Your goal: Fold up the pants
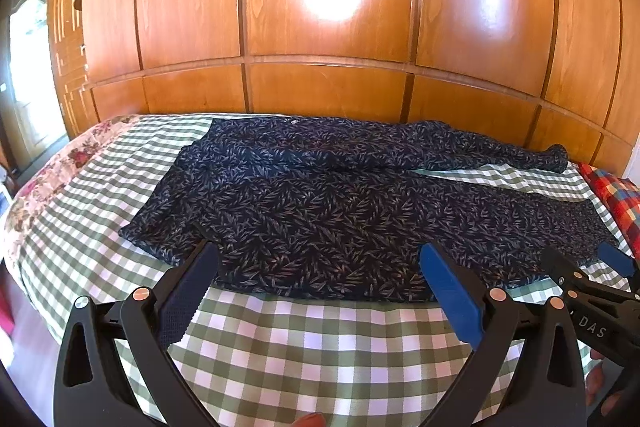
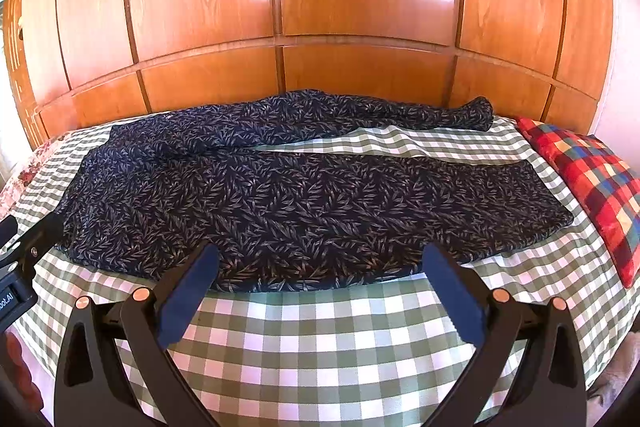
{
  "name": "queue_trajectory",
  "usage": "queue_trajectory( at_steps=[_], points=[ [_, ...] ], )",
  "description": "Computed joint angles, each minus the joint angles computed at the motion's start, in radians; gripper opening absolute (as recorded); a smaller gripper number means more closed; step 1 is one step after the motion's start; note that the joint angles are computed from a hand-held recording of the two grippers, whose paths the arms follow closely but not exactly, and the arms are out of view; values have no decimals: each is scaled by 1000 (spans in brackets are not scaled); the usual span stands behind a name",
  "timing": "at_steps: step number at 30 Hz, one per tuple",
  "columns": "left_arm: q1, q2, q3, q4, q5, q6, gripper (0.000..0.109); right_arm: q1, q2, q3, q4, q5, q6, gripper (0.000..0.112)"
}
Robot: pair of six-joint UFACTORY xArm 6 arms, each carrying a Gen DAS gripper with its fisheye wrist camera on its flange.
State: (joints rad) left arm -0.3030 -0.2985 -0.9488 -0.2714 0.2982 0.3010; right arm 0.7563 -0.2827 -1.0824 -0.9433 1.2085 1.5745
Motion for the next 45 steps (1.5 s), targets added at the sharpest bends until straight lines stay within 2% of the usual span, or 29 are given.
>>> queue_trajectory(
  at_steps=[6,16,22,25,27,30,32,35,39,40,42,43,45],
  points=[
    [3,-2,5,-3,5,5,100,-5,-6,9,9,-5,-2,101],
    [37,51,-37,-225,110,168,100,-35,-3,30,48,-47,-19,101],
    [87,113,-84,-314,198,235,100,-58,-11,55,83,-75,-41,101],
    [140,161,-135,-370,265,274,100,-65,-30,76,95,-81,-53,101],
    [178,200,-179,-403,320,283,100,-85,-69,115,111,-120,-66,101],
    [235,264,-245,-440,379,271,100,-178,-202,255,189,-323,-83,101],
    [267,308,-293,-429,417,245,100,-276,-331,384,275,-478,-92,101],
    [328,390,-392,-443,529,199,100,-405,-504,539,390,-596,-91,101],
    [367,456,-459,-468,561,148,100,-570,-738,710,502,-607,-78,100],
    [374,471,-475,-474,566,137,100,-610,-778,740,538,-601,-91,97],
    [390,501,-508,-503,576,116,99,-706,-831,794,621,-614,-146,82],
    [394,508,-518,-509,573,107,96,-755,-841,814,656,-630,-165,78],
    [402,541,-562,-507,583,67,81,-834,-847,849,756,-693,-240,69]
  ],
)
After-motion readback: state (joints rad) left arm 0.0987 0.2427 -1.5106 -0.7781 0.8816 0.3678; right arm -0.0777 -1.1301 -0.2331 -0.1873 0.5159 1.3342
